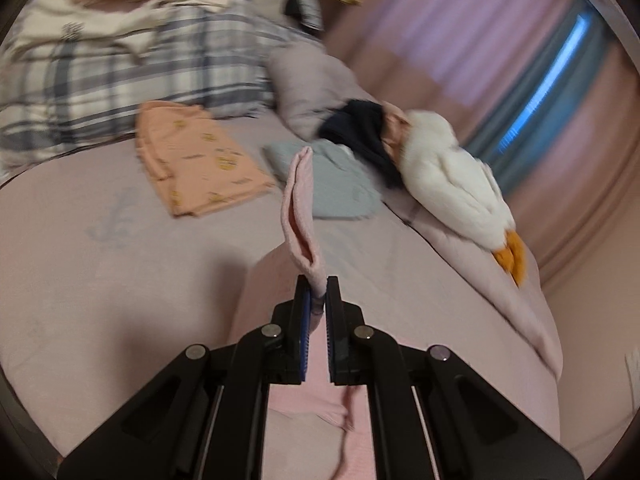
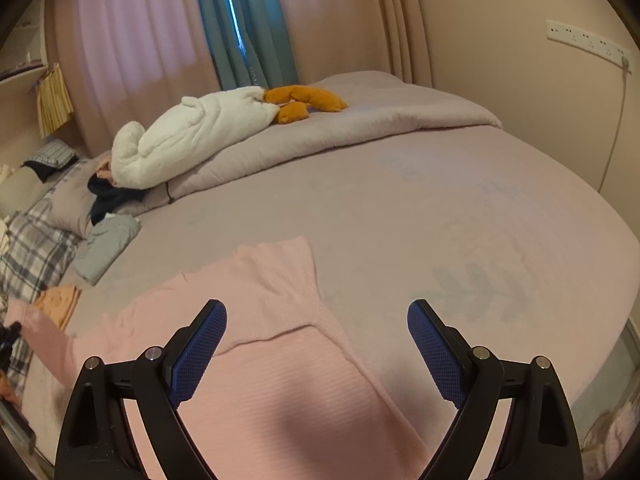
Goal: Fold small clothes
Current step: 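Lift the strip end with the left tool and fold it over the shirt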
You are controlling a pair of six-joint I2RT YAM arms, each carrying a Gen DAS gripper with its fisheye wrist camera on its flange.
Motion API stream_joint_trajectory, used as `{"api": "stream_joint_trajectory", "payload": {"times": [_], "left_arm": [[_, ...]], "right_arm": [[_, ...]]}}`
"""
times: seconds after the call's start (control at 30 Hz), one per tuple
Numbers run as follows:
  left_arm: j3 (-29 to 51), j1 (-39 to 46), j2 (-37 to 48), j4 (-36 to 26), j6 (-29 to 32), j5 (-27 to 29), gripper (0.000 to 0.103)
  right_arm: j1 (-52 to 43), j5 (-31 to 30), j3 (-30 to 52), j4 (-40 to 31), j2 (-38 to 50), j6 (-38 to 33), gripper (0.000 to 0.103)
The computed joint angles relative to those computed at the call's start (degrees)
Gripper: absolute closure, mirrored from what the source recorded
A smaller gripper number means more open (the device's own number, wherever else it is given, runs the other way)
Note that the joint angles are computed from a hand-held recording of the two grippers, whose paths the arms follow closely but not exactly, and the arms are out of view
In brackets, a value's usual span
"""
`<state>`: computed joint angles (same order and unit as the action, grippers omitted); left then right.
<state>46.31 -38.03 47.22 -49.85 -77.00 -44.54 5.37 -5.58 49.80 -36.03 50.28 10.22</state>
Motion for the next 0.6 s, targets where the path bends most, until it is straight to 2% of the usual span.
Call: {"api": "stream_joint_trajectory", "payload": {"times": [0.17,0.3,0.6], "left_arm": [[2.01,-4.35,9.04,5.21,3.36,0.88,0.097],[2.18,-5.2,15.56,11.3,6.99,4.82,0.097],[2.24,-6.55,27.89,19.1,9.49,12.48,0.096]], "right_arm": [[-0.91,-1.61,-0.65,0.05,-0.14,-0.26,0.012],[-1.13,-2.18,-0.87,-0.12,-0.09,-0.36,0.012],[-1.38,-3.03,-1.23,-1.4,0.31,-0.59,0.012]]}}
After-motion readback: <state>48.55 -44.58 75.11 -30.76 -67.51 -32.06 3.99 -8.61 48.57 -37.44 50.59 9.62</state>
